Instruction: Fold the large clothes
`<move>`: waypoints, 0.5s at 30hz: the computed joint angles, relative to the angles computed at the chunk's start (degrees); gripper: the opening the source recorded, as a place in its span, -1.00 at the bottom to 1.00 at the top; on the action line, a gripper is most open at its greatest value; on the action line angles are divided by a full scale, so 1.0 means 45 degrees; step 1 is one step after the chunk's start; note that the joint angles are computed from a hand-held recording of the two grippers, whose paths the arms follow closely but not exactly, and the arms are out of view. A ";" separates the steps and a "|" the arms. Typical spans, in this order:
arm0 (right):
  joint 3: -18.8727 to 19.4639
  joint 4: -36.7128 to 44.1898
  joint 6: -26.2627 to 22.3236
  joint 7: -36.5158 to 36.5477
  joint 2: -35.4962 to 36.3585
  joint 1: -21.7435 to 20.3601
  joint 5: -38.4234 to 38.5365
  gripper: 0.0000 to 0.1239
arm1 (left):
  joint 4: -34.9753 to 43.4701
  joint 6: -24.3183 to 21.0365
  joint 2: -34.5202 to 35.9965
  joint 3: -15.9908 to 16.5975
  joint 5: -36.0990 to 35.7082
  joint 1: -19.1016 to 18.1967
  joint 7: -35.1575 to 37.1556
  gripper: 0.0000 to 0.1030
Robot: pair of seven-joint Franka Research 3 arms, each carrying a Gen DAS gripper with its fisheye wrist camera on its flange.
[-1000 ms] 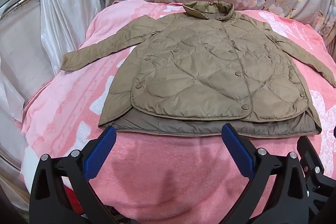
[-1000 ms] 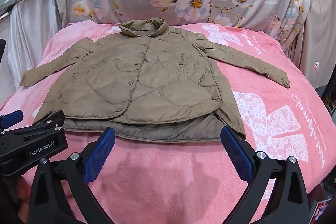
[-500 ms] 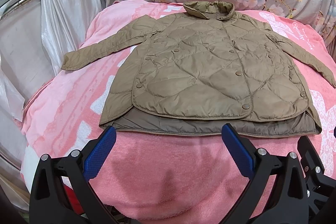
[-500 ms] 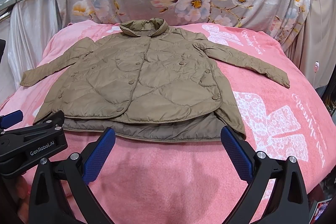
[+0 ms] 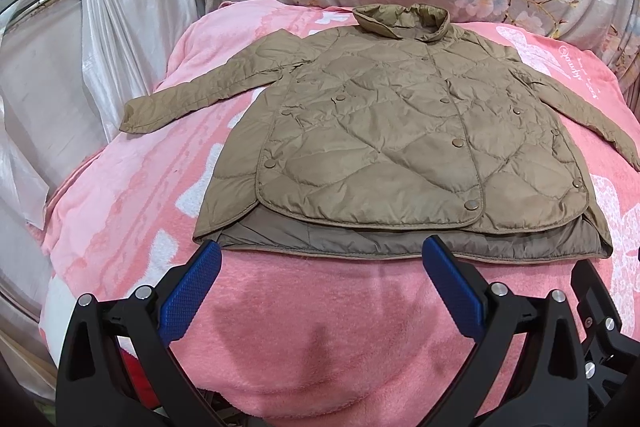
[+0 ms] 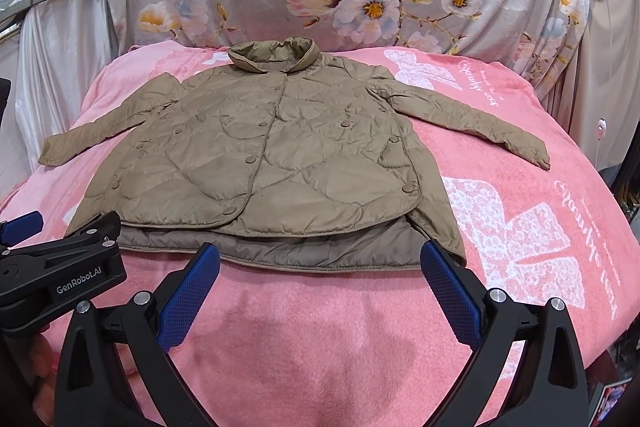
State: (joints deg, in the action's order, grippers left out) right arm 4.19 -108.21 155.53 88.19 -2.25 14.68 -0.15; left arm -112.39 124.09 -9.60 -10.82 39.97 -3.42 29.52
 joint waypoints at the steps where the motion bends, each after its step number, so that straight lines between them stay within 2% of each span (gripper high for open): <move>1: -0.0002 -0.0003 0.0001 0.0004 -0.0005 0.0002 0.0002 0.58 | -0.0011 0.0006 -0.0022 0.0010 -0.0009 0.0003 0.0003 0.90; 15: -0.0001 -0.0023 -0.0014 0.0014 -0.0042 -0.0012 0.0010 0.58 | 0.0005 0.0003 -0.0029 0.0004 -0.0003 0.0014 0.0011 0.90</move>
